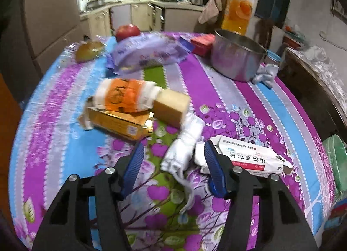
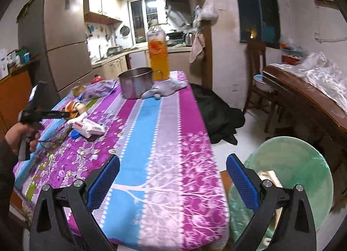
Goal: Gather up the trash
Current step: 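Grasp the white cloth with the left tool while the right tool grasps the white medicine box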
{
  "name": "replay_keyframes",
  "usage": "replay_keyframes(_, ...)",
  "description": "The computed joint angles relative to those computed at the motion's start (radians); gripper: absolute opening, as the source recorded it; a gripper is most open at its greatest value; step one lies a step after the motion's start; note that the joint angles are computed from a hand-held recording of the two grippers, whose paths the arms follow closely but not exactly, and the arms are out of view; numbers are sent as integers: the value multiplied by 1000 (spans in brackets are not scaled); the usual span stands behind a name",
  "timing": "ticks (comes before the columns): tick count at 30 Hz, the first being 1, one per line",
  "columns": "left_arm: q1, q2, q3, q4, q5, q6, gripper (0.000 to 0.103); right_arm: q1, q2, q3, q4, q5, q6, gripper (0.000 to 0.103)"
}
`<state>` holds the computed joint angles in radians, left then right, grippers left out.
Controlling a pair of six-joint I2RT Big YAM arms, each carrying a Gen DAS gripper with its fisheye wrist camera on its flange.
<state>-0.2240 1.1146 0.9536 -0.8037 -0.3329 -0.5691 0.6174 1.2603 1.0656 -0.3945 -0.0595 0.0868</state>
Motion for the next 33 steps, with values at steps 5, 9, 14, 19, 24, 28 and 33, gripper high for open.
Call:
replay_keyframes(5, 32, 77, 11, 17, 43, 19, 54, 36, 47, 36, -17, 6, -8, 98)
replay_keyframes(9, 38, 85, -6, 52, 65, 24, 33, 67, 87, 70, -39, -29, -27, 98)
replay_keyframes(14, 2, 45, -40, 56, 18, 3, 28, 133, 176, 164, -90, -98, -124, 82)
replay_keyframes(19, -14, -43, -104, 52, 14, -28, 27, 215, 302, 306, -163, -197, -215, 59)
replay_keyframes(24, -27, -125, -151, 38, 17, -41, 27, 279, 433, 462, -224, -217, -316, 61)
replay_keyframes(28, -28, -156, -175, 45, 41, -49, 27, 308, 563, 642, -313, -145, -442, 70)
replay_keyframes(33, -20, -161, -194, 70, 77, -56, 27, 331, 749, 930, -516, -67, -637, 70)
